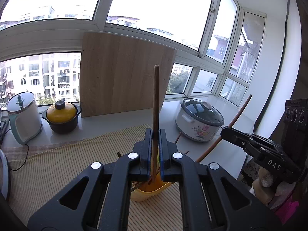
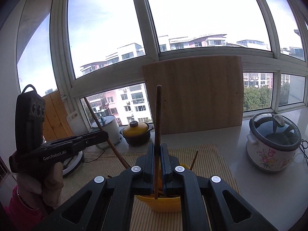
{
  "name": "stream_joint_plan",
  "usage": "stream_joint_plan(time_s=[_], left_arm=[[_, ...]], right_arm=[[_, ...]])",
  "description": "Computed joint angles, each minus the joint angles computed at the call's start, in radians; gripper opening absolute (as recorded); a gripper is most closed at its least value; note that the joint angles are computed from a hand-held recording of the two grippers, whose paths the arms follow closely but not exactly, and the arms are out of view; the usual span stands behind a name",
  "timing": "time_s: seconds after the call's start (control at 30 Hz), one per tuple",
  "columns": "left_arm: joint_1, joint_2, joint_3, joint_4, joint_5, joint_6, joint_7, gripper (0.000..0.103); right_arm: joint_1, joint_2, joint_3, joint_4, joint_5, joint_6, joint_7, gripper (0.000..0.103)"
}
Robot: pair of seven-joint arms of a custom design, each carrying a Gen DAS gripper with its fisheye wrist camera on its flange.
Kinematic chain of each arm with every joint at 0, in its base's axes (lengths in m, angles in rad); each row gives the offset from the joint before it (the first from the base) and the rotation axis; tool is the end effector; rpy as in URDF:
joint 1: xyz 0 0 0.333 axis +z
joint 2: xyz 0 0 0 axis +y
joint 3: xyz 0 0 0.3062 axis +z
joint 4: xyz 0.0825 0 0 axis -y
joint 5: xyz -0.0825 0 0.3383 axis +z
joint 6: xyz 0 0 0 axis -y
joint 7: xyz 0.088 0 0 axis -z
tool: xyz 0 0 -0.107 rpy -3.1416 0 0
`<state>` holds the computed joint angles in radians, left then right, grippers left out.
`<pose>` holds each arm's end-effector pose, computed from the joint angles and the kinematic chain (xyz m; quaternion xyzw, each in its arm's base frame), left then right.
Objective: Organize utensils
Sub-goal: 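Lower both chopsticks into the container and open both tools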
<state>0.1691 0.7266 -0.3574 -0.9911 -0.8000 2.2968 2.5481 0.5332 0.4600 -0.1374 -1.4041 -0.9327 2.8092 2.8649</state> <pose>0.7383 -0.0459 0.5264 -0.3862 0.7597 -0.5161 0.0857 0.6117 0.3220 0.5417 -0.5685 0.6297 -0.3214 0.4207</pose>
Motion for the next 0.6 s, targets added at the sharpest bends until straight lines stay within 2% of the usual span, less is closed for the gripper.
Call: stream_joint_plan(time_s=[0.17,0.3,0.4,0.53,0.6], left_arm=[[-0.046,0.070,0.017,0.095,0.062,0.026,-0.062,0.004],[-0.065,0.074,0.012,0.075,0.092,0.106,-0.052,0.004],[-0.073,0.085,0.008,0.080,0.113,0.121,-0.055,0.004],[-0.090,0.078,0.007,0.043,0.134,0.193,-0.035,0.004],[-0.092,0.085,0.005,0.046,0.144,0.195,-0.042,0.004]], right_arm=[[-0.012,0.047,0.009,0.060,0.050,-0.029,-0.049,0.003],[-0.016,0.081,0.009,0.096,0.097,-0.042,-0.087,0.003],[-0.012,0.108,0.001,0.127,0.123,-0.057,-0.110,0.003],[-0.013,0.139,0.001,0.157,0.163,-0.078,-0.142,0.003],[-0.017,0.147,0.004,0.159,0.187,-0.076,-0.155,0.003]])
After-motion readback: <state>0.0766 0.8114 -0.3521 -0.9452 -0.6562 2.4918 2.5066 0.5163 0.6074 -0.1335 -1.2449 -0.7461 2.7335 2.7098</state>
